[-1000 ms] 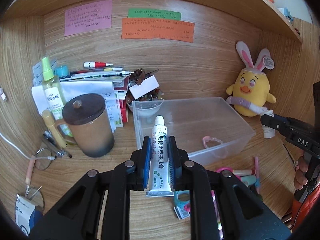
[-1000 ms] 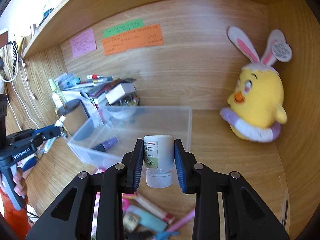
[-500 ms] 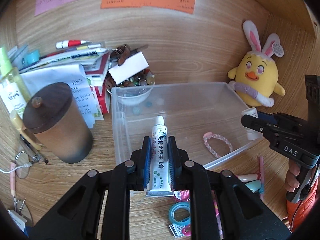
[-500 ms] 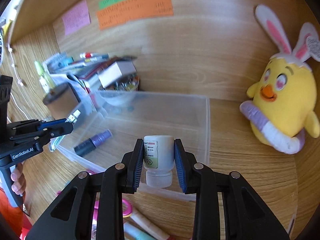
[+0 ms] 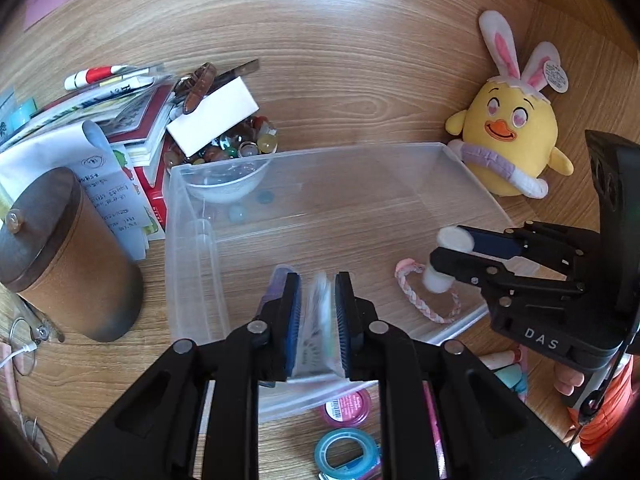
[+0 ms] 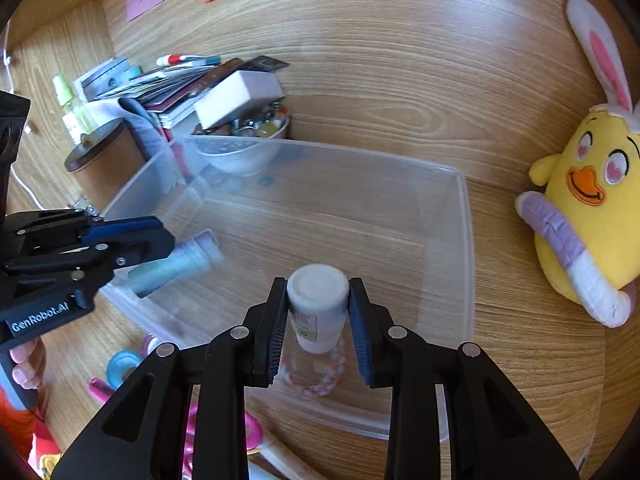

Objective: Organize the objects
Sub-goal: 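Lower both items into the clear box and open both grippers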

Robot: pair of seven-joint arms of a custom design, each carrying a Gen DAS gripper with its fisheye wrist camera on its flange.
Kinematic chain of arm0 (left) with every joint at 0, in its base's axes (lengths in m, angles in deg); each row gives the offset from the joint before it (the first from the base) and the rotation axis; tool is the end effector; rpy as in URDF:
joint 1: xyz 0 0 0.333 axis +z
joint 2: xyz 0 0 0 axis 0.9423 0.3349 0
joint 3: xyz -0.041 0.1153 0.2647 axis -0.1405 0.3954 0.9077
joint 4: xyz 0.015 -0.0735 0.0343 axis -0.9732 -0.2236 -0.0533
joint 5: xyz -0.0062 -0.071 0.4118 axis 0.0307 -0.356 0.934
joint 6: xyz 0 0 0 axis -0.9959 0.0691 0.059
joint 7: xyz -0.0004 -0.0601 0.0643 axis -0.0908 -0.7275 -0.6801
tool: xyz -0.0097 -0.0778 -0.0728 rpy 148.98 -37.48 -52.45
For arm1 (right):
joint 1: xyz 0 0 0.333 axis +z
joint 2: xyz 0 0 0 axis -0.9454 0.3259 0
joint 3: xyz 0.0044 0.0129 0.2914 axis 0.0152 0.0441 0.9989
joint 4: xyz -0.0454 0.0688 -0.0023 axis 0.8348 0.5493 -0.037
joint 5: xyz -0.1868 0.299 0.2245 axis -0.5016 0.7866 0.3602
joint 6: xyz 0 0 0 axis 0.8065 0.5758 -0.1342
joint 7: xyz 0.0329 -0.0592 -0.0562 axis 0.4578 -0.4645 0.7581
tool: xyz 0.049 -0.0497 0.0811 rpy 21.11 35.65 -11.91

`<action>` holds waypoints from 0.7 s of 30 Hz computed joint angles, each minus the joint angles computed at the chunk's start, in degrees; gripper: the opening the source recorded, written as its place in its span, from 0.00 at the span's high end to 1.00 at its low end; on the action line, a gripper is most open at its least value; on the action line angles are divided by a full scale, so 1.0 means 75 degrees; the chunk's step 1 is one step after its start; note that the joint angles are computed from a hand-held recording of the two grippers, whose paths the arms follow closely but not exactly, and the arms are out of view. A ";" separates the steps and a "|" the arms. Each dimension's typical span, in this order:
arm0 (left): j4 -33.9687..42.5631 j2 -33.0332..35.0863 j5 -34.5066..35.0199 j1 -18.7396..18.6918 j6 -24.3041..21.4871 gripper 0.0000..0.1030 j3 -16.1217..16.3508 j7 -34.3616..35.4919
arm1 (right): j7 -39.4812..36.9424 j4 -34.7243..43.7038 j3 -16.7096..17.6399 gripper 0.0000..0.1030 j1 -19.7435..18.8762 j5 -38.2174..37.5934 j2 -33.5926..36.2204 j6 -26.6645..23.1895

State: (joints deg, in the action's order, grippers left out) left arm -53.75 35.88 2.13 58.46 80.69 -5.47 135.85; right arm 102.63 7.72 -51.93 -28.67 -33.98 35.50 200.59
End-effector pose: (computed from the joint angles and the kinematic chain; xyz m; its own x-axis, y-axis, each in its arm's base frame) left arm 0.6279 -0.2722 0.5120 -0.5267 -0.8414 0.1209 -0.6877 0.3381 -0.6425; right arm 0.5926 0.5282 0.4965 0.0797 -0.9948 -0.0641 -0.7656 -0.0199 -0.6430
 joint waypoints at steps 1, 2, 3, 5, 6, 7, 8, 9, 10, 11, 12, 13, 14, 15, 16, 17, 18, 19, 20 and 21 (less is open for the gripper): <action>-0.0053 -0.0049 -0.0029 0.0002 0.0057 0.85 -0.0012 0.0036 | -0.0014 0.0063 -0.0006 0.74 0.0022 -0.0020 0.0034 -0.0022; -0.0141 -0.0132 -0.0073 0.0009 0.0131 0.85 -0.0023 0.0079 | -0.0011 0.0066 -0.0025 0.74 0.0053 -0.0060 0.0021 -0.0032; -0.0244 -0.0241 -0.0168 0.0028 0.0188 0.85 -0.0044 0.0175 | 0.0040 -0.0057 -0.0059 0.74 0.0098 -0.0141 -0.0083 0.0006; -0.0411 -0.0423 -0.0287 0.0035 0.0304 0.84 -0.0060 0.0316 | 0.0105 -0.0142 -0.0068 0.70 0.0134 -0.0233 -0.0176 0.0042; -0.0565 -0.0571 -0.0282 0.0024 0.0417 0.82 -0.0053 0.0345 | 0.0220 -0.0363 -0.0092 0.68 0.0171 -0.0332 -0.0349 0.0142; -0.0682 -0.0678 -0.0241 0.0004 0.0509 0.80 -0.0041 0.0334 | 0.0300 -0.0467 -0.0096 0.65 0.0190 -0.0415 -0.0435 0.0183; -0.0772 -0.0764 -0.0214 -0.0013 0.0569 0.73 -0.0035 0.0324 | 0.0411 -0.0620 -0.0110 0.61 0.0226 -0.0531 -0.0563 0.0228; -0.0917 -0.0893 -0.0210 -0.0023 0.0653 0.63 -0.0028 0.0323 | 0.0568 -0.0826 -0.0133 0.59 0.0279 -0.0692 -0.0730 0.0284; -0.1064 -0.1017 -0.0212 -0.0033 0.0743 0.58 -0.0022 0.0313 | 0.0708 -0.1005 -0.0141 0.55 0.0324 -0.0857 -0.0879 0.0314; -0.1262 -0.1177 -0.0236 -0.0041 0.0871 0.47 -0.0017 0.0323 | 0.0892 -0.1247 -0.0159 0.50 0.0391 -0.1083 -0.1073 0.0354; -0.1417 -0.1298 -0.0270 -0.0049 0.0977 0.41 -0.0012 0.0344 | 0.1072 -0.1435 -0.0159 0.48 0.0447 -0.1304 -0.1228 0.0356; -0.1597 -0.1439 -0.0271 -0.0061 0.1083 0.39 -0.0006 0.0333 | 0.1203 -0.1569 -0.0132 0.43 0.0472 -0.1481 -0.1345 0.0331; -0.1725 -0.1541 -0.0236 -0.0074 0.1145 0.37 -0.0001 0.0312 | 0.1367 -0.1730 -0.0113 0.39 0.0519 -0.1691 -0.1481 0.0289; -0.1896 -0.1674 -0.0175 -0.0085 0.1228 0.34 0.0003 0.0273 | 0.1525 -0.1887 -0.0080 0.38 0.0554 -0.1889 -0.1609 0.0247; -0.2048 -0.1791 -0.0153 -0.0096 0.1296 0.33 0.0007 0.0265 | 0.1690 -0.2098 -0.0034 0.35 0.0576 -0.2071 -0.1767 0.0238; -0.2205 -0.1917 -0.0180 -0.0110 0.1341 0.31 0.0016 0.0295 | 0.1877 -0.2329 0.0024 0.32 0.0601 -0.2249 -0.1937 0.0215; -0.2357 -0.2036 -0.0216 -0.0127 0.1369 0.29 0.0024 0.0325 | 0.1995 -0.2431 0.0097 0.31 0.0587 -0.2370 -0.2009 0.0186; -0.2489 -0.2140 -0.0264 -0.0144 0.1371 0.28 0.0036 0.0361 | 0.2192 -0.2650 0.0157 0.29 0.0608 -0.2531 -0.2158 0.0159; -0.2639 -0.2261 -0.0362 -0.0171 0.1340 0.26 0.0054 0.0437 | 0.2342 -0.2810 0.0232 0.28 0.0602 -0.2642 -0.2260 0.0127; -0.2760 -0.2365 -0.0480 -0.0203 0.1303 0.25 0.0078 0.0526 | 0.2516 -0.3028 0.0310 0.28 0.0601 -0.2750 -0.2403 0.0109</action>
